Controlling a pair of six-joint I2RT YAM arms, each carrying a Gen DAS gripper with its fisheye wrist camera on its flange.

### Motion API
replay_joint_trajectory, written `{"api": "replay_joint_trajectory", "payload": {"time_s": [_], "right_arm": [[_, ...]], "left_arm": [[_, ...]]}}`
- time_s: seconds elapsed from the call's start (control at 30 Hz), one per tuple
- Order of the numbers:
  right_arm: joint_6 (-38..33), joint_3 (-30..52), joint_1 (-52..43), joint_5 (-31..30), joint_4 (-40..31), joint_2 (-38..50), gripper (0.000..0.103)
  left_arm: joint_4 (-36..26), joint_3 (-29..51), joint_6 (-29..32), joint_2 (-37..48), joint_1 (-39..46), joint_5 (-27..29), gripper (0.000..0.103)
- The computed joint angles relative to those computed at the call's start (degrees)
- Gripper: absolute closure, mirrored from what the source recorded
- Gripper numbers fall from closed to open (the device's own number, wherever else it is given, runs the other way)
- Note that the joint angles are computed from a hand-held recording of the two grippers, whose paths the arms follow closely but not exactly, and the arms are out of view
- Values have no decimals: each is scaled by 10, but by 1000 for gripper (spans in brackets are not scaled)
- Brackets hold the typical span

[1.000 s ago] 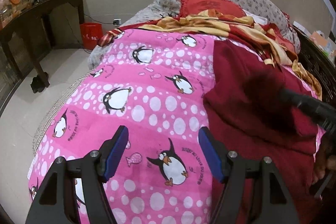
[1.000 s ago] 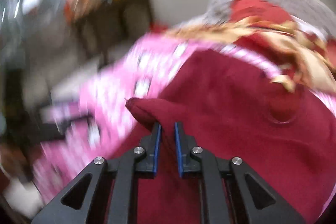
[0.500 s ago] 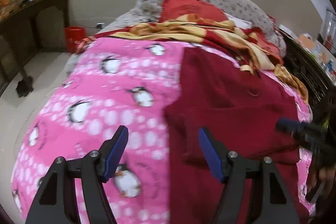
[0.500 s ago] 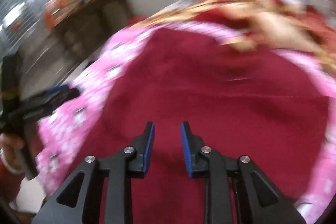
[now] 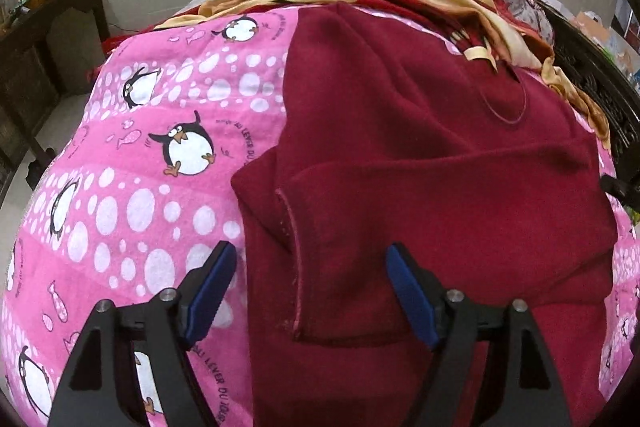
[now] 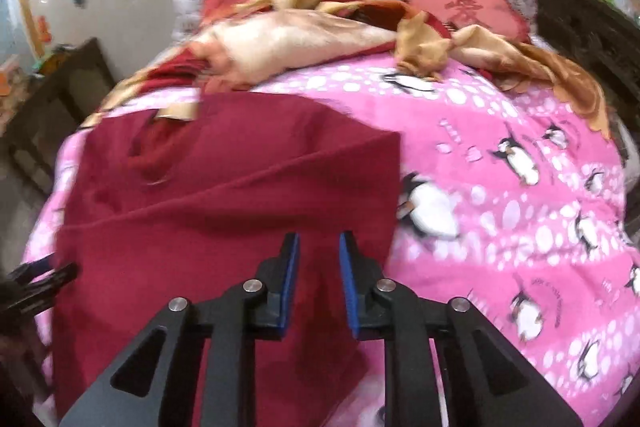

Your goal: Fold small clothes

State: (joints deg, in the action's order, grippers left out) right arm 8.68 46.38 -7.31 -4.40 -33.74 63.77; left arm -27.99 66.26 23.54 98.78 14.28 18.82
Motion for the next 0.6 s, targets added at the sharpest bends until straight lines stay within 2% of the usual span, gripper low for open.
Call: {"api": "replay_joint_trajectory", "payload": {"time_s": [0.03, 0.13, 0.23, 0.33, 0.4, 0.6], "right_arm": [[0, -6, 24, -3, -13, -17, 78], [1, -20, 111, 52, -41, -47, 74], [-1, -46, 149, 113, -44, -25, 74], [19, -69, 112, 68, -29, -40, 74], [43, -54, 113, 64, -64, -65, 73], [106, -51, 171, 82, -182, -214, 69]], "left_arm": [[3, -4, 2, -3, 0, -1, 22], [11, -13, 2, -11, -2, -6, 22], [8, -17, -3, -20, -4, -10, 22], [0, -29, 8, -50, -2, -22, 22], [0, -46, 18, -79, 2, -28, 22], [-40, -72, 41, -149, 30, 0, 22]]}}
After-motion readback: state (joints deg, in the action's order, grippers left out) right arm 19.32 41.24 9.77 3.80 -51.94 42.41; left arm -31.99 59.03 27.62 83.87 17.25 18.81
